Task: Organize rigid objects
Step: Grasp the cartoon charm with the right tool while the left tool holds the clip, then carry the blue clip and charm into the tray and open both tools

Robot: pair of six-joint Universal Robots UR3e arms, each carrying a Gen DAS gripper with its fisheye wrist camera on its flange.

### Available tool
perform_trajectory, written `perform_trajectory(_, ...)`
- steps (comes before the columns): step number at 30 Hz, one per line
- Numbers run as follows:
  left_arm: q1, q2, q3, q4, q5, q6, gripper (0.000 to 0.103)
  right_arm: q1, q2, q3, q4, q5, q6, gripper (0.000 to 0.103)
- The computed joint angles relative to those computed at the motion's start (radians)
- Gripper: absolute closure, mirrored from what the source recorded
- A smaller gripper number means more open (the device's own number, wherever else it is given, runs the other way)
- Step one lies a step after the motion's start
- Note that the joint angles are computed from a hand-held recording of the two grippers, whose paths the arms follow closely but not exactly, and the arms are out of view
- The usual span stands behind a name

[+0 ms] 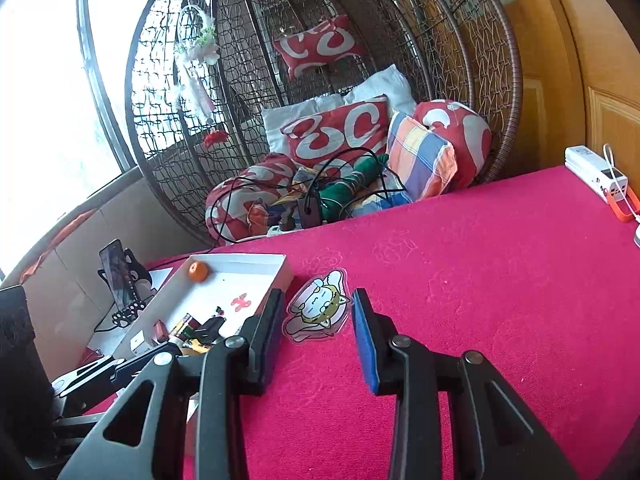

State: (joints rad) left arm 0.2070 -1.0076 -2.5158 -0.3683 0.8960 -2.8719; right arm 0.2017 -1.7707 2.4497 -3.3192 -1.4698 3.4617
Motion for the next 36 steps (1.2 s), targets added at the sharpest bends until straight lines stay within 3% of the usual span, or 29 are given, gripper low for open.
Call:
perform_trajectory(17,0.311,0.295,0.008,-0.424,-0.194,0.179,0.067,0.124,0.086,-0.126,0.009,-0.022,0.025,0.069)
perform_trajectory(29,0.668,0.448,0.066,-0.847,-0.317,0.427,0.067,0.232,0.258,-0.345,0.059,-0.040,0.010,0.069)
perform_trajectory(31,0.700,0.420,0.066,-0.812,-0.313,0.420,0.067,0.250,0.295,-0.393,0.067,-0.041,0.007,0.069)
perform_trajectory(32,0.693,0.374,0.060,-0.735,-0.298,0.388,0.067,0.254,0.315,-0.418,0.072,-0.036,0.008,0.069)
perform_trajectory(36,0.561,0.048,0.063,-0.268,-0.159,0.193,0.067,0.267,0.427,-0.542,0.107,-0.017,0.015,0.069)
